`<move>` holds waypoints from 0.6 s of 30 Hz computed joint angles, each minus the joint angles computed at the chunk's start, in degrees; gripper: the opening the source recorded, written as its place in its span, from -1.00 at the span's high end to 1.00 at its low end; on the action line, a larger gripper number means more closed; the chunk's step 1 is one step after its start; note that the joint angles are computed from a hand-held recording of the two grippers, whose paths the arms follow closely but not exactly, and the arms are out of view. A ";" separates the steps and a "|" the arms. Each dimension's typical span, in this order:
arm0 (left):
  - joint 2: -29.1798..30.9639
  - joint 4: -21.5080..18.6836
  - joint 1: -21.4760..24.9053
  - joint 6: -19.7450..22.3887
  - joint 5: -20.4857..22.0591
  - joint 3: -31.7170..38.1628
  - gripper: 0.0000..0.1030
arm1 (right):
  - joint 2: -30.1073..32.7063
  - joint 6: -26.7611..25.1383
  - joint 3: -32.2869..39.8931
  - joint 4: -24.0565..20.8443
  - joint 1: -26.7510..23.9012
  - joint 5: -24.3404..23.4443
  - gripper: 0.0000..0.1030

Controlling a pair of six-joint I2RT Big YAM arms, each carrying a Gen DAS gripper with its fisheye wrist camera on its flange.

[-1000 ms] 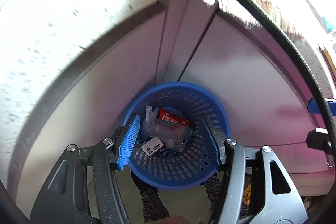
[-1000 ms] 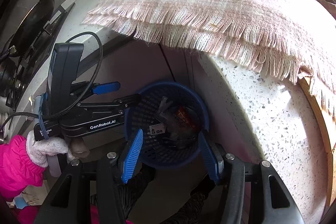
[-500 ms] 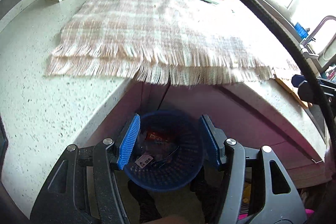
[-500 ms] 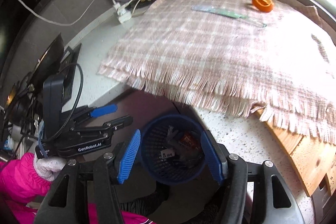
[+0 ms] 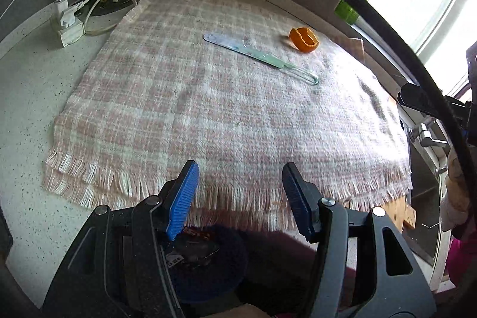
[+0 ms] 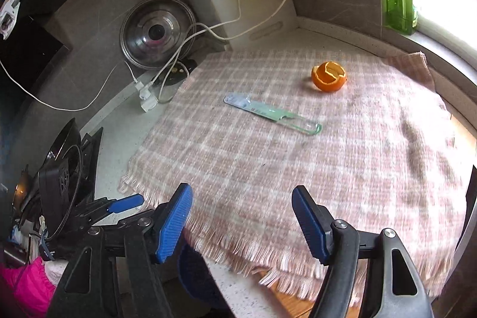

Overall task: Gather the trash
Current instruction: 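Raise both tools back up over the cloth, then grasp the clear toothbrush case with the left tool while the right tool grasps the orange peel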

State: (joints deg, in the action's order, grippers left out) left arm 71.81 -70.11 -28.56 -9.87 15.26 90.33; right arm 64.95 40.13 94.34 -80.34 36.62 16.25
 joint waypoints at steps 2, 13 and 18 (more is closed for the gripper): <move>2.66 0.05 -1.12 -3.07 -0.05 3.00 -0.16 | 0.64 -5.33 1.08 -0.17 -4.28 -2.62 -0.39; 21.62 -8.10 -5.95 -13.98 -0.23 27.16 -0.27 | 9.45 -25.24 7.14 1.28 -25.21 -19.68 -0.37; 32.21 -14.95 -6.53 -19.54 -1.80 40.97 -0.29 | 15.04 -28.22 10.73 0.60 -30.54 -25.35 -0.21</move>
State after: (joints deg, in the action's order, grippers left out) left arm 104.02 -85.06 -35.09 -29.41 13.47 131.29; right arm 79.99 11.92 105.08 -79.74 6.08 -9.10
